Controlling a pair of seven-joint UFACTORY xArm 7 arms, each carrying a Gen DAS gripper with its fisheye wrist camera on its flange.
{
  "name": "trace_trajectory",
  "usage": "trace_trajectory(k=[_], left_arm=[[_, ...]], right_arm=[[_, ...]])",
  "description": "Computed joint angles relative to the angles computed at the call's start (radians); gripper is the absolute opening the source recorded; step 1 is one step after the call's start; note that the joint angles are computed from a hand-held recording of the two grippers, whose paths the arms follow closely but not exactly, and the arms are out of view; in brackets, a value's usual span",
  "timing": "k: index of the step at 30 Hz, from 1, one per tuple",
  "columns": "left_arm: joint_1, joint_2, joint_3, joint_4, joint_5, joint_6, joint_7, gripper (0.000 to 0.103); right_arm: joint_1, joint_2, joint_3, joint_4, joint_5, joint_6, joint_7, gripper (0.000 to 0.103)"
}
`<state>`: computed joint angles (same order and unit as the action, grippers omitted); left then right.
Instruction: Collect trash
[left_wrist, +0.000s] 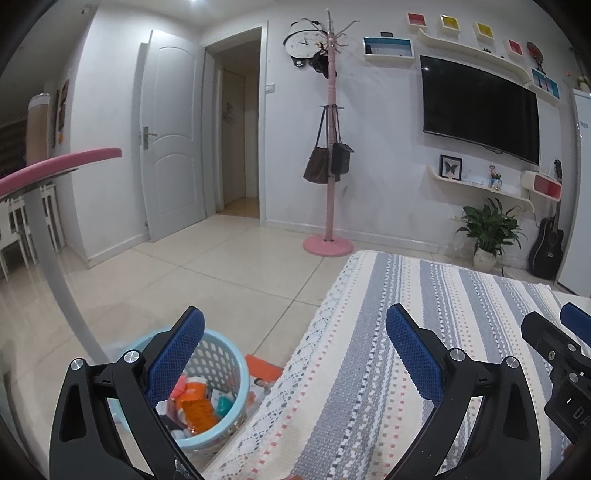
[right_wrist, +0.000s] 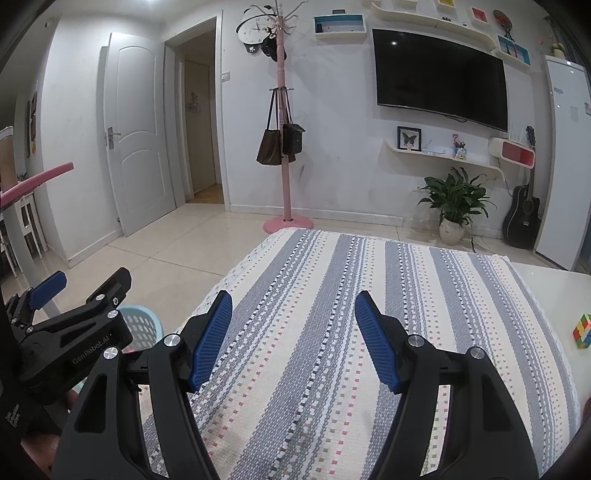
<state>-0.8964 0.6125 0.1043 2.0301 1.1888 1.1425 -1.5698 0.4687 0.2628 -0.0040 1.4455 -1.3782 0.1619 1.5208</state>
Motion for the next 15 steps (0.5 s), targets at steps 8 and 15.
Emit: trace_trajectory(k=[8,15], left_arm=[[-0.002,0.030,0.003,0.043,-0.027,0.020,0.033,0.096],[0.006,0.080,0.016,0.113,-0.110,0.017,0.077,0.096]], right_arm=[[-0.003,0.010,-0.001,-0.006,0.059,-0.018,-0.059,0.065],[0.011,0.011,-0.026,-0.010,0.110,-0.030,-0.099,0.065]])
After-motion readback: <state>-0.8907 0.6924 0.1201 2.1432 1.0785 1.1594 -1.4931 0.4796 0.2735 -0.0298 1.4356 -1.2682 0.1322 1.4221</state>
